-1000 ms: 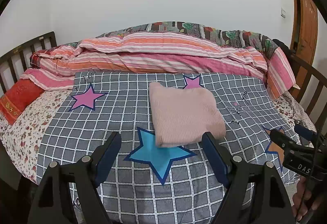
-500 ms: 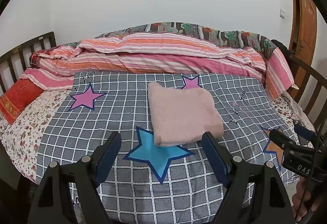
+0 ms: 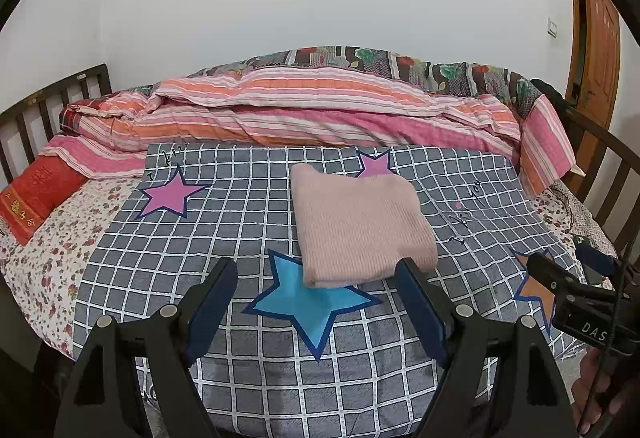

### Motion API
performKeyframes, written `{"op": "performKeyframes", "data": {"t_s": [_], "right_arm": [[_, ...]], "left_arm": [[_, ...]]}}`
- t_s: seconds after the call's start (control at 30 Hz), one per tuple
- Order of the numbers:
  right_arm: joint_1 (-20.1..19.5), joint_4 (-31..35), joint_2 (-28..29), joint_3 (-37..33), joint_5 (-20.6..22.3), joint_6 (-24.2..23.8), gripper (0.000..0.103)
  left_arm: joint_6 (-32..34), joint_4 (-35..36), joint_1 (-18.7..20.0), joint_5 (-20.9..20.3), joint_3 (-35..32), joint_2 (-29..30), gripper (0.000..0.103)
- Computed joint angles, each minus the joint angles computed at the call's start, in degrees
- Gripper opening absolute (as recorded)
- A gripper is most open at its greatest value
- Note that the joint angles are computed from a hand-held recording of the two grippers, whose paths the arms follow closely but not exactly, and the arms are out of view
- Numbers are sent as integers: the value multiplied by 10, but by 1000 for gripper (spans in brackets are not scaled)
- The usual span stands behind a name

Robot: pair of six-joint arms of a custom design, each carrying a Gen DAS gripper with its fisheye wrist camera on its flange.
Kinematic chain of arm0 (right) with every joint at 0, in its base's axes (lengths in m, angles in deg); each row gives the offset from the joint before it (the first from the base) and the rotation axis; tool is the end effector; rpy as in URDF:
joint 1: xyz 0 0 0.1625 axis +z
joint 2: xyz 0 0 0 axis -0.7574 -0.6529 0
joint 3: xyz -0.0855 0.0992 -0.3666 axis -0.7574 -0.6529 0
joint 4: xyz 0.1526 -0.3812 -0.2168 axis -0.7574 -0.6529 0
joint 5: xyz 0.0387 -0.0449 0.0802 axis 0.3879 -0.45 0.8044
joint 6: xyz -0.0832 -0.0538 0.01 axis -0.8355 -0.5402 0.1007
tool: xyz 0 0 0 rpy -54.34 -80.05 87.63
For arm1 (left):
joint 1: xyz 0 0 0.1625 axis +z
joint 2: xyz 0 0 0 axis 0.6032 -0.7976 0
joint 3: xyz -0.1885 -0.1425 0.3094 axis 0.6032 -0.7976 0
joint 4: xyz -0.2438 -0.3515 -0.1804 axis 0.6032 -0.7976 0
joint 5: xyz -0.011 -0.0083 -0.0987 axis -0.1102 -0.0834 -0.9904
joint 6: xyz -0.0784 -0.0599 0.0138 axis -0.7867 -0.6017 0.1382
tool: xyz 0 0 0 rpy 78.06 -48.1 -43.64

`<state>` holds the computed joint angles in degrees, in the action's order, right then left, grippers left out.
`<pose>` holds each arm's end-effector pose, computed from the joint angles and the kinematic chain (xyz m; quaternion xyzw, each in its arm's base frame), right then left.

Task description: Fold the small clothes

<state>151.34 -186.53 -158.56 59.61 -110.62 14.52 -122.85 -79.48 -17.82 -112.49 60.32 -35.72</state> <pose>0.1683 -0.3891 0.2272 0.2144 -0.8486 0.3772 0.3028 -0.2813 -0.3369 0.1386 0.1062 0.8131 -0.4536 0.3491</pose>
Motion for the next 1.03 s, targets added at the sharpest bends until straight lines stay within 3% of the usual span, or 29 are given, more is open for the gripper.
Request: {"op": "performKeyframes", "data": {"t_s": [1.03], "right_arm": [[6, 13, -8, -1, 0, 6, 98]], "left_arm": [[-10, 12, -4, 0, -7, -2, 80]]}}
